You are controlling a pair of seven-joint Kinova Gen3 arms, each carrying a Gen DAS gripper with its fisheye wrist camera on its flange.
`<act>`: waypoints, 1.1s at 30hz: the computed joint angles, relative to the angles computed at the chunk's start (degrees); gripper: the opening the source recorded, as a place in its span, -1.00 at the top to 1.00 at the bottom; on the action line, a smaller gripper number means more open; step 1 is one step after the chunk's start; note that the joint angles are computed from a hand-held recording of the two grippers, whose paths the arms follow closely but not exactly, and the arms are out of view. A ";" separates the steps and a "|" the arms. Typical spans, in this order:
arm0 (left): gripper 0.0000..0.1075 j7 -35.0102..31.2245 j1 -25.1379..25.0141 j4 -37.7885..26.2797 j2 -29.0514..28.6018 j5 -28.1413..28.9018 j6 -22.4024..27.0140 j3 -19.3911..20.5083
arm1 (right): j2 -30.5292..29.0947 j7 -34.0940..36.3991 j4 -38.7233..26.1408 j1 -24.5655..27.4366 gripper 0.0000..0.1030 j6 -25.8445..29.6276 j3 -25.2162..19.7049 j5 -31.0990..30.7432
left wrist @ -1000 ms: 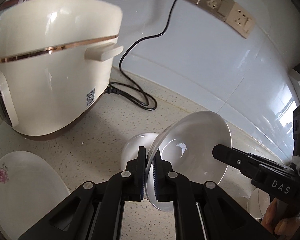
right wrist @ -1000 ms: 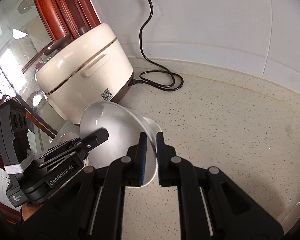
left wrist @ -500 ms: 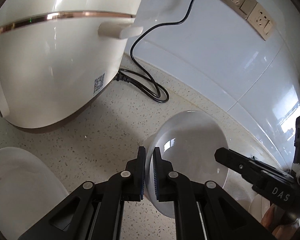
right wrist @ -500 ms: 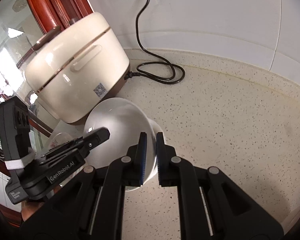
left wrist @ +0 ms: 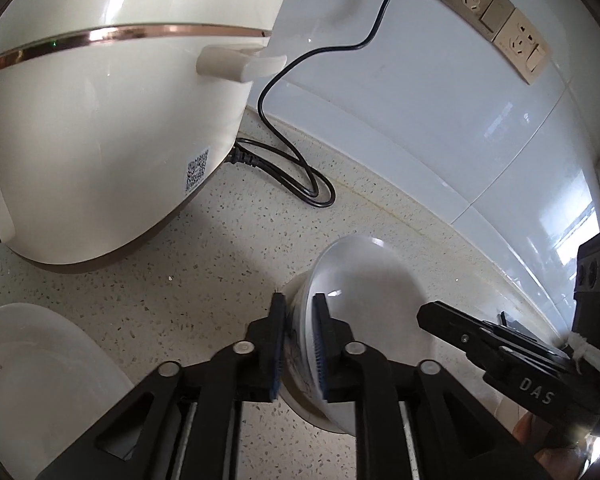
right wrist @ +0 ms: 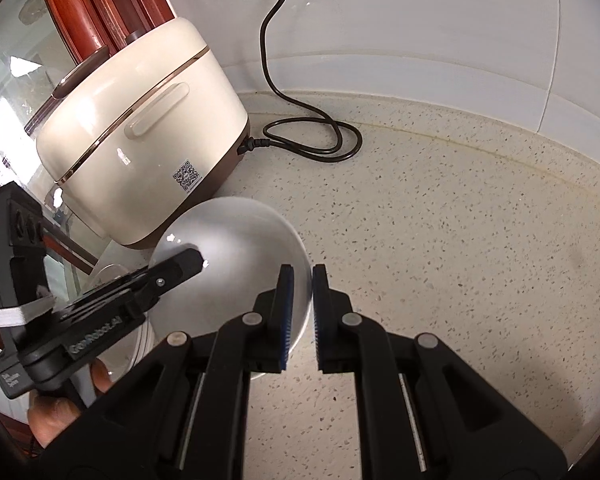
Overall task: Organize plates and bowls
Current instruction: 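Lift the white bowls with both grippers and carry them toward the rice cooker, then lower the white bowls into the red-banded bowl and open both grippers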
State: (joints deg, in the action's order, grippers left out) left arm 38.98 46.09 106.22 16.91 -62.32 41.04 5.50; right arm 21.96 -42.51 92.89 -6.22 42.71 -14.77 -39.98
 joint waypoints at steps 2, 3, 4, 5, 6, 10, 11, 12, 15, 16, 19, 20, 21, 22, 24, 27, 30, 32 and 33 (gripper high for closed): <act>-0.10 -0.72 0.06 -1.05 0.28 1.20 2.79 0.59 | 0.08 0.28 -0.05 0.26 0.77 0.29 -0.10 -0.27; -0.18 -0.02 0.94 -0.94 0.12 0.89 3.61 0.04 | 0.07 0.40 -0.02 0.24 0.77 0.30 -0.12 -0.30; -0.18 0.87 1.70 -0.65 0.00 0.04 4.27 -0.36 | 0.10 0.50 -0.02 0.23 0.77 0.37 -0.12 -0.31; -0.18 0.83 1.40 -0.66 0.07 -0.31 4.85 0.21 | 0.13 0.50 0.02 0.16 0.77 0.37 -0.08 -0.26; -0.18 0.43 1.11 -0.58 0.02 -0.23 4.87 0.47 | 0.16 0.54 0.08 0.14 0.77 0.33 -0.07 -0.28; 0.28 1.76 1.02 0.45 -0.45 -0.54 5.28 0.81 | -0.03 1.13 0.60 0.32 0.77 0.10 -0.20 -0.65; 0.52 1.97 0.54 0.99 -0.80 -0.61 4.50 1.09 | 0.01 1.29 0.61 0.31 0.77 0.16 -0.21 -0.64; 0.64 2.53 0.06 1.67 -1.17 -1.07 3.01 1.10 | -0.01 1.45 0.66 0.26 0.77 0.22 -0.25 -0.63; 0.89 2.19 -0.64 1.99 -1.17 -1.75 1.27 1.41 | -0.23 2.09 1.03 0.22 0.73 0.10 -0.42 -0.94; 0.89 2.51 -0.72 2.01 -1.14 -1.79 0.90 1.38 | -0.37 2.11 1.16 0.10 0.71 -0.03 -0.36 -0.92; 0.89 5.27 -0.80 3.19 -1.61 -3.21 -0.82 0.85 | -0.26 2.23 0.97 0.12 0.71 0.34 -0.26 -1.08; 0.89 6.05 -1.01 3.65 -1.85 -3.65 -1.56 0.81 | -0.30 2.31 1.01 0.08 0.71 0.33 -0.22 -1.06; 0.89 5.98 -1.27 3.77 -1.93 -3.61 -1.87 0.96 | -0.34 2.38 1.05 0.00 0.71 0.25 -0.18 -0.99; 0.89 6.08 -1.43 3.84 -1.94 -3.67 -2.07 1.04 | -0.44 2.37 1.15 -0.12 0.71 0.05 -0.13 -0.92; 0.89 6.44 -1.87 4.13 -2.16 -3.63 -2.98 1.08 | -0.58 2.28 1.32 -0.24 0.71 -0.23 -0.10 -0.95; 0.89 6.67 -2.71 4.79 -2.89 -3.17 -4.78 1.11 | -0.76 2.35 1.51 -0.31 0.71 -0.44 -0.10 -0.92; 0.88 6.37 -2.89 4.77 -2.89 -2.83 -5.05 1.17 | -0.59 2.50 1.43 -0.09 0.71 -0.18 -0.14 -1.16; 0.88 6.33 -2.62 4.47 -2.76 -2.47 -4.41 1.24 | -0.51 2.63 1.47 -0.06 0.71 -0.18 -0.11 -1.16; 0.85 6.10 -2.51 4.28 -2.71 -2.13 -3.91 1.31 | -0.58 2.73 1.62 0.00 0.71 -0.37 -0.09 -1.23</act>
State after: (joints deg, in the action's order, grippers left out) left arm 45.08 43.59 110.51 14.20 -64.45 37.13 6.82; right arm 21.38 -39.78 94.51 -6.22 42.34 -14.86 -41.20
